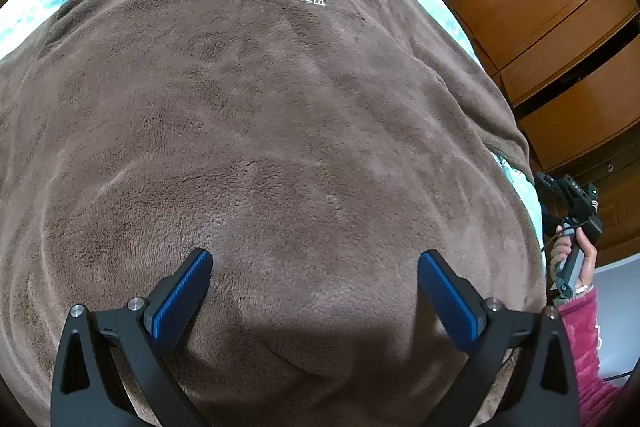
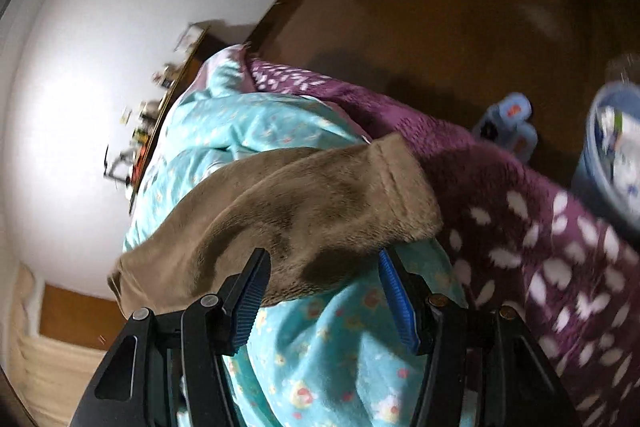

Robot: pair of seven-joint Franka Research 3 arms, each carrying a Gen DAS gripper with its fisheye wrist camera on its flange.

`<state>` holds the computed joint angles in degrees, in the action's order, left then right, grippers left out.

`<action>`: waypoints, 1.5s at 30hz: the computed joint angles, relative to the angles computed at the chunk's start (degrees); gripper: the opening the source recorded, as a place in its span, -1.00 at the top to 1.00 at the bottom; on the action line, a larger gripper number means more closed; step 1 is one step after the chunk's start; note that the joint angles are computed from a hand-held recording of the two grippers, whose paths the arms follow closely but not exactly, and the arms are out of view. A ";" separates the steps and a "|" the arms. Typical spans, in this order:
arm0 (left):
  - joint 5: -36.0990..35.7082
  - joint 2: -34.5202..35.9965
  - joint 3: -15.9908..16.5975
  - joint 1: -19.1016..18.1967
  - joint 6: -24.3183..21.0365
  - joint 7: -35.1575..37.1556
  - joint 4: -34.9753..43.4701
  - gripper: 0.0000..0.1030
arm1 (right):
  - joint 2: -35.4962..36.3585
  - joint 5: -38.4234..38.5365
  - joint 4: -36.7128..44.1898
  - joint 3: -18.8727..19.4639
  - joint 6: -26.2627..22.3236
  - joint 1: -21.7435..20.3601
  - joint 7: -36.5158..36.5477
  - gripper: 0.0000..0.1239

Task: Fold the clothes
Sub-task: 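Carry the held sleeve across the fleece body toward the left gripper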

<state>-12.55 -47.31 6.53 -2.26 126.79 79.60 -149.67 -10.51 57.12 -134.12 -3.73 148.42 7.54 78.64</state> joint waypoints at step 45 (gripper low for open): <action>-9.17 8.48 7.60 2.84 1.42 10.67 11.81 -0.98 | 5.10 1.26 21.13 6.79 15.06 16.59 -20.25 0.69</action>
<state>-21.72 -38.83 14.12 0.58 128.20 90.28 -137.87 -5.41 58.37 -113.00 3.06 163.48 24.13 58.40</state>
